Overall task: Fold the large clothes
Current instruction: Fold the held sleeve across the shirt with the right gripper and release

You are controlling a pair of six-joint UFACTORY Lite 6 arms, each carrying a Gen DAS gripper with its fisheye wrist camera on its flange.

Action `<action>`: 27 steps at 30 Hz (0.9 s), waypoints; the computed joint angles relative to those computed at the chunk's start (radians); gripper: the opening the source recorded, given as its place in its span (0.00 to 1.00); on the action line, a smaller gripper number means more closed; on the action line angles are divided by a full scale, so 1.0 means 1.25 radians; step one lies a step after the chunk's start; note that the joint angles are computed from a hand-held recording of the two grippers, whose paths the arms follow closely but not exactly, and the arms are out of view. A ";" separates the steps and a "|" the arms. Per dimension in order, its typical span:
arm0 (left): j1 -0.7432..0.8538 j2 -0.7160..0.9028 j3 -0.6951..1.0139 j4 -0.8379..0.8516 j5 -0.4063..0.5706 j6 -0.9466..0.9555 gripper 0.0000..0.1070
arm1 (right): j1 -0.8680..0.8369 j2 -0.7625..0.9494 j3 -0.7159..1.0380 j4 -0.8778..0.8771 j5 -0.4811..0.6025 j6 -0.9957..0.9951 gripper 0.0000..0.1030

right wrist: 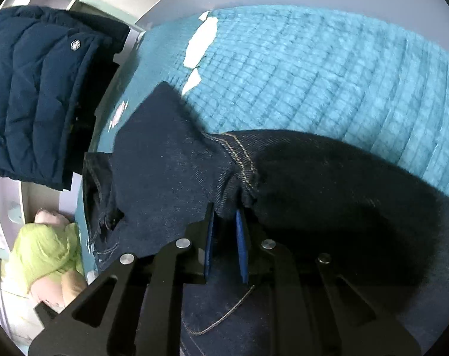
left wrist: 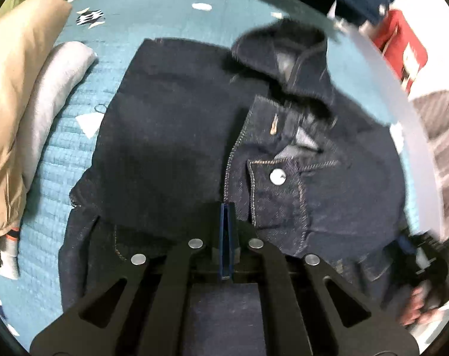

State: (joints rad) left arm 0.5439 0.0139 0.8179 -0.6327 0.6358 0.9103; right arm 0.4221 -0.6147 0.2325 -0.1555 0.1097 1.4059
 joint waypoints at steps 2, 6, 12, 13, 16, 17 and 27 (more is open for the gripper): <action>-0.011 -0.022 -0.001 0.034 -0.018 -0.013 0.27 | -0.005 -0.061 0.041 0.023 0.117 -0.072 0.22; 0.036 0.006 0.087 -0.077 0.064 0.047 0.63 | 0.011 -0.170 0.106 -0.198 0.229 0.075 0.22; -0.075 0.213 0.254 -0.154 0.027 -0.046 0.63 | -0.027 0.160 0.315 -0.188 0.128 -0.117 0.20; -0.100 0.253 0.283 -0.141 0.019 -0.063 0.62 | -0.016 0.217 0.354 -0.199 0.132 -0.122 0.20; -0.147 0.339 0.333 -0.109 0.001 -0.114 0.46 | 0.014 0.315 0.416 -0.309 0.127 -0.050 0.20; -0.144 0.328 0.317 -0.153 -0.013 -0.093 0.39 | 0.019 0.353 0.443 -0.328 0.136 -0.044 0.20; -0.081 0.232 0.279 -0.199 -0.031 -0.014 0.07 | 0.025 0.650 0.664 0.077 0.082 -0.552 0.20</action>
State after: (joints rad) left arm 0.4430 0.3034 1.1668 -0.8816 0.5975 0.8930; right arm 0.4538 0.1982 1.0620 -0.0598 0.2118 0.7155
